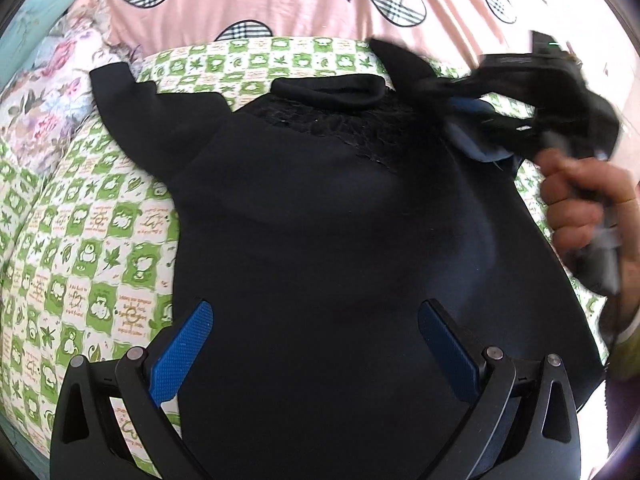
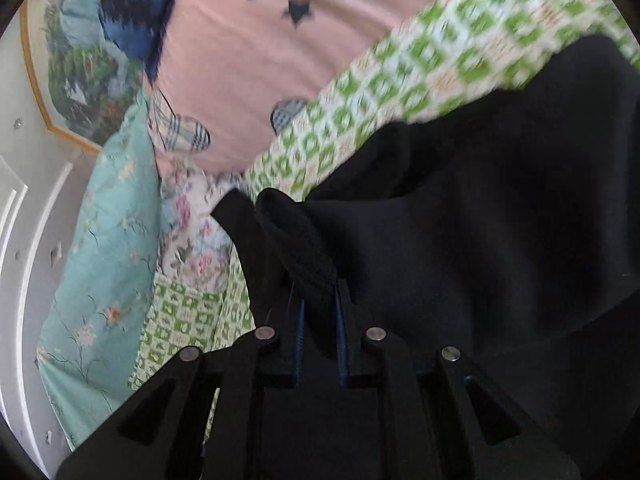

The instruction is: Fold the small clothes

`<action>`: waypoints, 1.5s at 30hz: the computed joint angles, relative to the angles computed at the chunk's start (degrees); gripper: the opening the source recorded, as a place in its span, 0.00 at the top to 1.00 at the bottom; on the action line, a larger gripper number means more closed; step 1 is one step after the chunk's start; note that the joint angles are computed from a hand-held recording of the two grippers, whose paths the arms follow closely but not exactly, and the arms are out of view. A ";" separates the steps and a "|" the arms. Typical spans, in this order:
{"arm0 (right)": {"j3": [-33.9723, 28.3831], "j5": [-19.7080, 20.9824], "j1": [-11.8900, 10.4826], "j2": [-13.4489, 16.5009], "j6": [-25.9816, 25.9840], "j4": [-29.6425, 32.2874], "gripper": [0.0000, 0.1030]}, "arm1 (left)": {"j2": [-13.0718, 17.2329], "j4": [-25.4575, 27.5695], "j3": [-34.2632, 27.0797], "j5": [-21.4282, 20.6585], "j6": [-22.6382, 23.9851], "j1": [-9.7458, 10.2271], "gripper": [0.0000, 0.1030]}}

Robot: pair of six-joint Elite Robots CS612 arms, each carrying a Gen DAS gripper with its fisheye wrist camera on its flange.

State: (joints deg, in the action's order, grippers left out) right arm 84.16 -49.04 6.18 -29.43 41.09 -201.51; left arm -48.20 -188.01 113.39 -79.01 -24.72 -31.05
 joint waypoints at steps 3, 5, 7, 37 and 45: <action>-4.50 1.40 1.61 2.54 -0.48 5.00 0.86 | 0.08 -1.35 0.31 -0.93 0.06 0.91 0.00; -6.68 1.37 2.55 3.62 -2.16 8.18 0.83 | 0.36 -2.32 0.00 -1.98 0.45 1.64 0.00; -7.13 0.58 3.29 3.61 -4.81 11.30 0.72 | 0.88 -2.93 -0.83 -3.20 0.81 2.34 0.00; 13.46 -22.95 -4.56 -8.55 -8.93 4.87 0.33 | 9.10 -2.07 -14.52 -10.56 0.49 8.26 0.91; 8.02 -14.13 -4.93 -5.18 -11.11 13.25 0.32 | 8.57 -5.68 -12.13 -10.10 -5.48 9.79 0.91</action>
State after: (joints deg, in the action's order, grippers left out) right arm 92.18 -63.17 1.25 -34.62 29.98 -188.26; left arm -39.63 -193.69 101.26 -89.10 -30.20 -21.26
